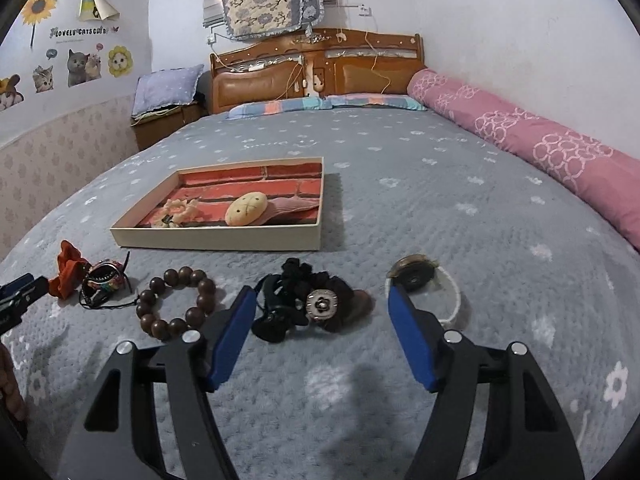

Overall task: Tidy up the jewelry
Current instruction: 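Lift both open tools away from the tray back toward the jewelry, then grasp the rainbow hair clip with the left tool while the right grasps the black claw clip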

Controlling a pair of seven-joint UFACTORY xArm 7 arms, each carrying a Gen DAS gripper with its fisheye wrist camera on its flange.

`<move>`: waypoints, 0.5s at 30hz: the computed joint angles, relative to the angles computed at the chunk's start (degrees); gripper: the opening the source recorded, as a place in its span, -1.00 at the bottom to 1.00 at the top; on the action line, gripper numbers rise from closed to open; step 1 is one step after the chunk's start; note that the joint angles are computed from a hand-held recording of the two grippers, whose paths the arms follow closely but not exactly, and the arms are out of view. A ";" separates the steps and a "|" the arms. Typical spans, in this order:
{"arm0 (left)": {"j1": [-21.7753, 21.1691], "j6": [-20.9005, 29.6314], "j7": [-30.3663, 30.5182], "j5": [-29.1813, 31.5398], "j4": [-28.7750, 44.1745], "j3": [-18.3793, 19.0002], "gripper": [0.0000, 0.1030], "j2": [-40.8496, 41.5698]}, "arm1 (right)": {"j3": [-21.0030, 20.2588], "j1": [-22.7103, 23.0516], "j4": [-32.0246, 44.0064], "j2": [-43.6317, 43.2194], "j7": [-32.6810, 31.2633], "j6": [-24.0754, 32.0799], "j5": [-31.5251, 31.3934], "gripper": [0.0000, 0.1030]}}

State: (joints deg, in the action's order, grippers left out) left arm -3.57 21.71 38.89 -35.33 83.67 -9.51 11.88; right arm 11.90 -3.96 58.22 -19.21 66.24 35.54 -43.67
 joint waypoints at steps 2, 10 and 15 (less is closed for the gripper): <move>0.16 0.70 -1.62 0.33 1.83 0.37 0.43 1.47 | -0.07 0.46 0.31 0.87 -0.09 -0.75 0.67 0.32; -3.13 1.38 -5.32 7.19 4.10 -0.47 0.43 3.85 | -0.96 3.48 4.94 7.40 0.27 0.56 0.25 0.08; -3.31 2.69 -6.95 8.82 5.99 -1.25 0.41 5.63 | -3.13 5.18 5.38 8.65 -3.06 -1.00 2.46 -0.05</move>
State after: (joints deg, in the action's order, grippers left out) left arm -6.88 24.40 31.94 -26.51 89.66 -10.76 17.50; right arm 8.77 1.22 63.60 -10.56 63.18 34.54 -41.21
